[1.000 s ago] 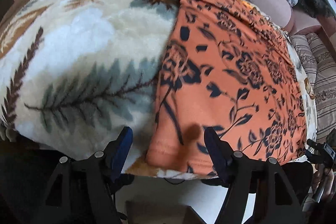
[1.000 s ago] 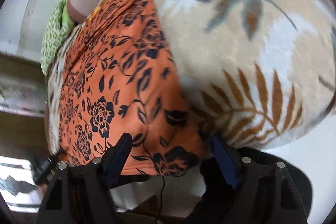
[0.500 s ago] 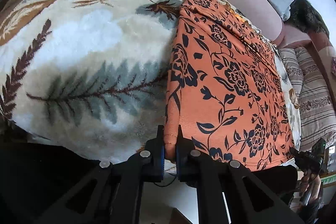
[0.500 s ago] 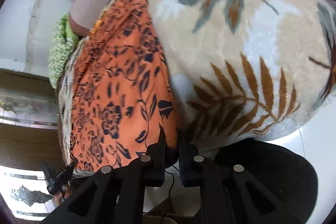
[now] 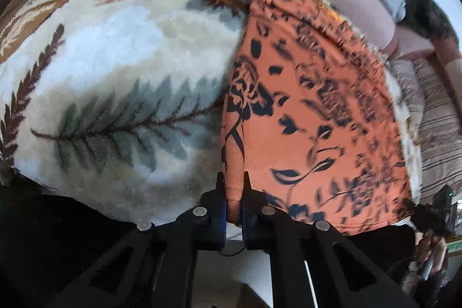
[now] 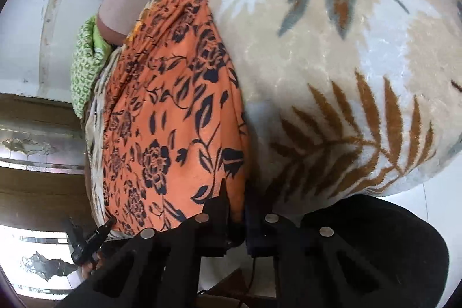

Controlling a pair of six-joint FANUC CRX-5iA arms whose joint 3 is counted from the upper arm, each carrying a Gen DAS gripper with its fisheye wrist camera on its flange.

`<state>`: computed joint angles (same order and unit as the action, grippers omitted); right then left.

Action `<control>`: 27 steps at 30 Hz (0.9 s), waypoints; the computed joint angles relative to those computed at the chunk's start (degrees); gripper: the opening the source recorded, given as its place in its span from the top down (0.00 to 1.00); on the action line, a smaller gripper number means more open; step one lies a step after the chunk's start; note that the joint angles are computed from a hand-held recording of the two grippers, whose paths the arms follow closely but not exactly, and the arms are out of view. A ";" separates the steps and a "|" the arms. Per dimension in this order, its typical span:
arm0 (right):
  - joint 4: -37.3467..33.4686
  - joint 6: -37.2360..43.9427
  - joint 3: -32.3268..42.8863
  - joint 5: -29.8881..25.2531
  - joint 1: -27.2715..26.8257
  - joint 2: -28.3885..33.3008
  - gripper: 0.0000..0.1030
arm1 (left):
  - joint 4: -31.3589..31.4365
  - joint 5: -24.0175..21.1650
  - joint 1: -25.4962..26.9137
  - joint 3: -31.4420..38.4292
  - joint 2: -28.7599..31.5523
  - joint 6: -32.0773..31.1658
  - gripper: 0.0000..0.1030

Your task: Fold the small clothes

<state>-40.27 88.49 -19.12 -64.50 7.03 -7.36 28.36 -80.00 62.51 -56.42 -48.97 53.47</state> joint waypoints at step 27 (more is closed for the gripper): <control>-6.24 -13.24 69.98 -3.00 0.05 52.71 0.90 | -2.60 37.13 -34.42 53.34 64.52 25.71 0.92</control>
